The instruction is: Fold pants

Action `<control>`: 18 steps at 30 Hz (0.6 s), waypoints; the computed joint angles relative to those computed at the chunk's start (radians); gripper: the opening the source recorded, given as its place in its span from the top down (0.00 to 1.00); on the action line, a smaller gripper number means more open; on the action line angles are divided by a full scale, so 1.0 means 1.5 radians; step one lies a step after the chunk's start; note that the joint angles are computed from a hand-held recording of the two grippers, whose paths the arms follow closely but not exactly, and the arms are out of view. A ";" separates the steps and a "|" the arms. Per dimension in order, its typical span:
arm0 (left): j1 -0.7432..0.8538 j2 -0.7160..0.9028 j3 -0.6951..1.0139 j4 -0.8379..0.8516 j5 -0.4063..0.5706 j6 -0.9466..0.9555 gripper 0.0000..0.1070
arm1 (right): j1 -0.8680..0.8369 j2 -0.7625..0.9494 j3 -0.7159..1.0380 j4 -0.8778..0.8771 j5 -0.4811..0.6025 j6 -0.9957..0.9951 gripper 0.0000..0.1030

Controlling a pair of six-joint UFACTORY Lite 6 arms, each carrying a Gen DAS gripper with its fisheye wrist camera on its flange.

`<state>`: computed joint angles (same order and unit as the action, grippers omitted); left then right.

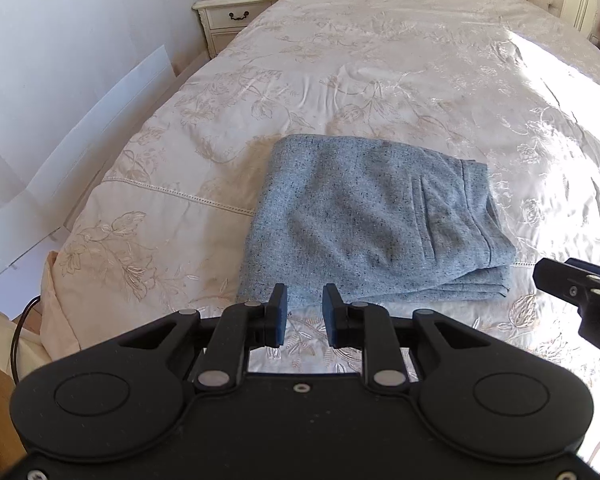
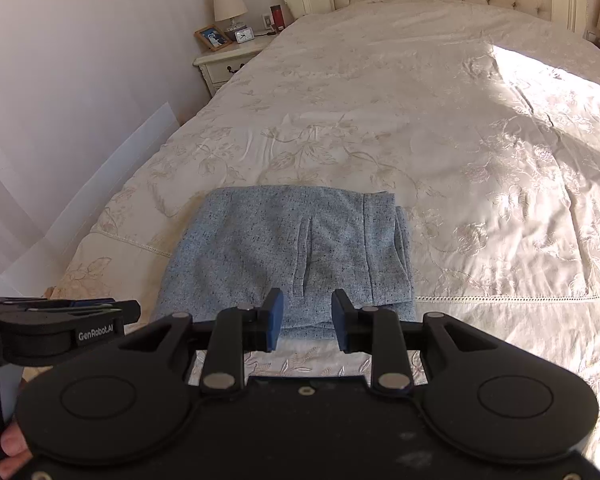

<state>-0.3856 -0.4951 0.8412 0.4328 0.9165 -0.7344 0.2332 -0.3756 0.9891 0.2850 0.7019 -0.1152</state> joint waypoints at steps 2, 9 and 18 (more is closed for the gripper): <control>-0.025 -0.011 0.002 0.014 0.015 -0.024 0.71 | -0.003 -0.019 -0.009 0.004 0.006 0.003 0.72; -0.076 -0.040 0.002 0.039 0.050 -0.069 0.71 | -0.009 -0.077 -0.031 -0.006 0.019 0.022 0.71; -0.086 -0.055 -0.008 0.036 0.058 -0.071 0.71 | 0.007 -0.115 -0.045 -0.034 0.029 0.057 0.70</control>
<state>-0.5145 -0.5774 0.8299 0.4865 1.0036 -0.8407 0.2441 -0.5481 0.9217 0.2344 0.7460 -0.0297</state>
